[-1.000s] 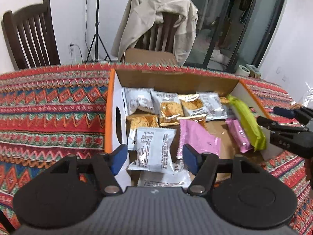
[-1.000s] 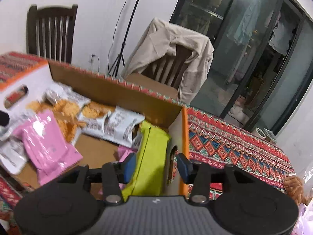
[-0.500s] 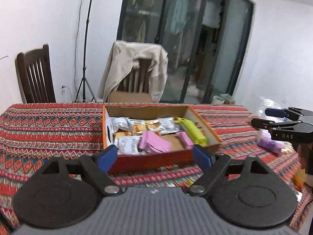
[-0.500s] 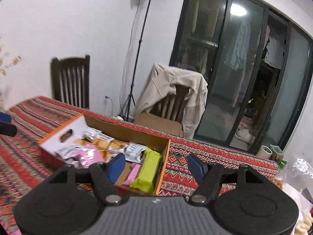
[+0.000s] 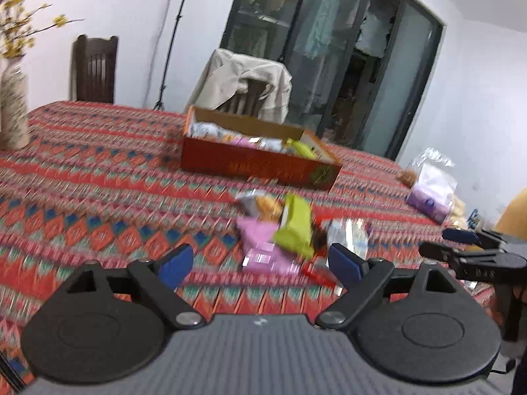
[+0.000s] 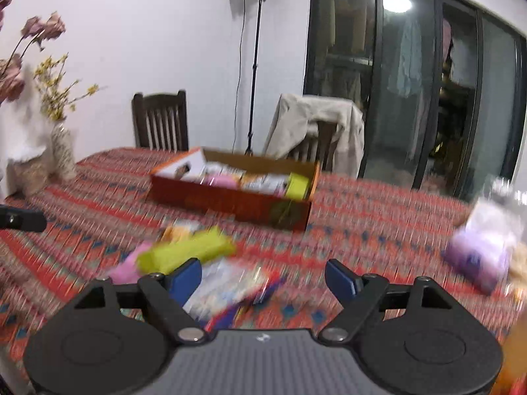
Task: Organize snacks
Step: 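Withdraw both tools from the box back toward the snack pile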
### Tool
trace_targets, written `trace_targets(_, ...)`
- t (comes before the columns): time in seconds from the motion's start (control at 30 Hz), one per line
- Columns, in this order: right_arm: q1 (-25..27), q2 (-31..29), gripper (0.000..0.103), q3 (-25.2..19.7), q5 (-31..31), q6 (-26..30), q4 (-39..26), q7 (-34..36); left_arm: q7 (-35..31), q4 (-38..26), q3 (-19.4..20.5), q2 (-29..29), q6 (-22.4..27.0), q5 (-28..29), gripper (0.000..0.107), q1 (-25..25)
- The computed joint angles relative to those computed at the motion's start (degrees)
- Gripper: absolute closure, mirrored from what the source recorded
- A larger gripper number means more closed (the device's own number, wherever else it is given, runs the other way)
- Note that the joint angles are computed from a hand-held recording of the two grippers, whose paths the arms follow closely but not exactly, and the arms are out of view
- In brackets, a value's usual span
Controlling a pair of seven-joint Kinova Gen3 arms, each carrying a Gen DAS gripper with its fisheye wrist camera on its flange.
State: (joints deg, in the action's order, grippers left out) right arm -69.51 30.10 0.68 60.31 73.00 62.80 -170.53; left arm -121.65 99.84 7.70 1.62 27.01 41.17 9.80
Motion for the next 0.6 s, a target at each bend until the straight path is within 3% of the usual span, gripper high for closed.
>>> trace_targets(0.13,-2.46,0.34,0.02,-1.28,-1.23,0.01,3.32,-7.13,3.73,2.12,-0.17,-1.56,-0.41,-5.57,0.017,0.84)
trace_targets(0.23,-3.13,0.95,0.02,-2.18,-2.5,-0.71,4.19,-9.52,3.22,3.13,-0.66,-1.95,-0.94,-5.39,0.017,1.13)
trace_targets(0.33,-3.72,2.55,0.02,-1.99,-3.37,0.75,1.86,-7.96,2.26,3.23,-0.9,-1.67,-1.33,-4.43,0.017,1.23)
trace_targets(0.6,-2.0,4.18,0.014,-0.4,-5.11,-1.12,-1.48,-6.26,8.42,1.04,0.1,2.15,-2.87,-10.58,0.017,1.38)
